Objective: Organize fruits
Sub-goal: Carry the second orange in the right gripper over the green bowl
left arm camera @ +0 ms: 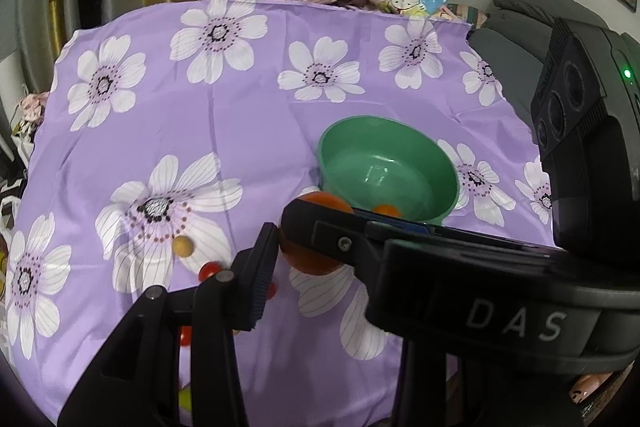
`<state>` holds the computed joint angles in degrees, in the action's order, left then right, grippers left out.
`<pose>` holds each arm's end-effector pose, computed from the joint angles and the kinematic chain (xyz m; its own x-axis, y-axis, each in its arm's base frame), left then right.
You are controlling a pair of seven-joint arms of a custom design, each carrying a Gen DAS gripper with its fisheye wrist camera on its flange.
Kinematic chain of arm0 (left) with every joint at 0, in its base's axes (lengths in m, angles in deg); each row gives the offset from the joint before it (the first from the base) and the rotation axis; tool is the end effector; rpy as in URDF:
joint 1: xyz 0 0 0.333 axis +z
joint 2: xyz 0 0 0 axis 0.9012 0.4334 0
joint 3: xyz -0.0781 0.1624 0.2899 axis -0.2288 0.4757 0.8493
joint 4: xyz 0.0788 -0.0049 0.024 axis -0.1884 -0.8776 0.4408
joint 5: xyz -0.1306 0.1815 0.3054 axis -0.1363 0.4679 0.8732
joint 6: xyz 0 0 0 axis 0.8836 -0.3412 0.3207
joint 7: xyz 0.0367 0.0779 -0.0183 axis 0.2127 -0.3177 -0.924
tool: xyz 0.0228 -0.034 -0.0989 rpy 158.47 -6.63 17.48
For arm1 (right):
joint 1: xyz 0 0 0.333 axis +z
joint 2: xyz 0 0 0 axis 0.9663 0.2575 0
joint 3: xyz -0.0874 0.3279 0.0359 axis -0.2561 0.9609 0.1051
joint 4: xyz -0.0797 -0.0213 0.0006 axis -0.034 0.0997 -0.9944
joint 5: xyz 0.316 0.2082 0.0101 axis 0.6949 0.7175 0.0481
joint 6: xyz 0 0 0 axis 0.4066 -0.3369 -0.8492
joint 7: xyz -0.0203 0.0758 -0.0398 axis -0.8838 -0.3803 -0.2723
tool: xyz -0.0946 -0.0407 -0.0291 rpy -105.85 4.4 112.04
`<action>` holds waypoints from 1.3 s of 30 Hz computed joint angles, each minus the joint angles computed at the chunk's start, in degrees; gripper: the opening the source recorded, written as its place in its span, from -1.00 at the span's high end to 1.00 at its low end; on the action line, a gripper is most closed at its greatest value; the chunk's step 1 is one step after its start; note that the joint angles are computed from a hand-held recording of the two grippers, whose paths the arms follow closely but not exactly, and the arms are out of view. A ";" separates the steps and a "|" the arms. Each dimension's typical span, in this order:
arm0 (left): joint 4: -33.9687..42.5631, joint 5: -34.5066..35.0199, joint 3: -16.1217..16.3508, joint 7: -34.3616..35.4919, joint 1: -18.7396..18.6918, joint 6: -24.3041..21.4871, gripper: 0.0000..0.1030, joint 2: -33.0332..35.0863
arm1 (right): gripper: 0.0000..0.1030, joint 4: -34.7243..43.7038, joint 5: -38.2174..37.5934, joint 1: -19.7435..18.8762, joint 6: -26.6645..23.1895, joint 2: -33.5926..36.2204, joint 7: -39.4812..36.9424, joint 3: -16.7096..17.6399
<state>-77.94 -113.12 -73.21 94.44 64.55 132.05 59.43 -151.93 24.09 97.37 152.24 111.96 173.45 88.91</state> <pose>0.7159 -0.1596 0.5060 -0.7151 -0.6824 0.1517 -0.5431 0.4058 -0.7351 0.6697 0.2878 0.4896 -0.1192 -0.7860 -0.6066 -0.6092 0.5403 -0.5805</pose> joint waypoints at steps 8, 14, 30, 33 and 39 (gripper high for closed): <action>3.10 0.35 -1.30 0.98 -1.54 -0.06 0.21 1.81 | 0.12 -3.56 -2.38 4.01 2.83 -2.18 4.29 -7.29; 5.82 1.41 -1.91 1.18 -3.01 -0.79 0.22 3.72 | 0.12 -6.32 -4.65 6.90 4.49 -3.55 7.90 -12.73; 20.93 7.01 -2.92 -4.31 -8.23 -5.69 0.22 13.86 | 0.12 -8.26 -7.74 3.20 3.27 -4.98 9.19 -14.14; 22.81 8.49 -2.82 -4.96 -9.13 -6.44 0.22 15.48 | 0.12 -9.20 -8.04 2.85 4.55 -4.71 9.83 -14.46; 29.11 10.63 -2.86 -7.26 -10.47 -10.79 0.22 20.26 | 0.12 -9.39 -6.17 -0.59 2.88 -3.95 8.60 -11.33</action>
<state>-48.84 -102.49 -76.06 87.19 54.07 121.26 79.69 -161.31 17.92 96.78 155.13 108.02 182.05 77.58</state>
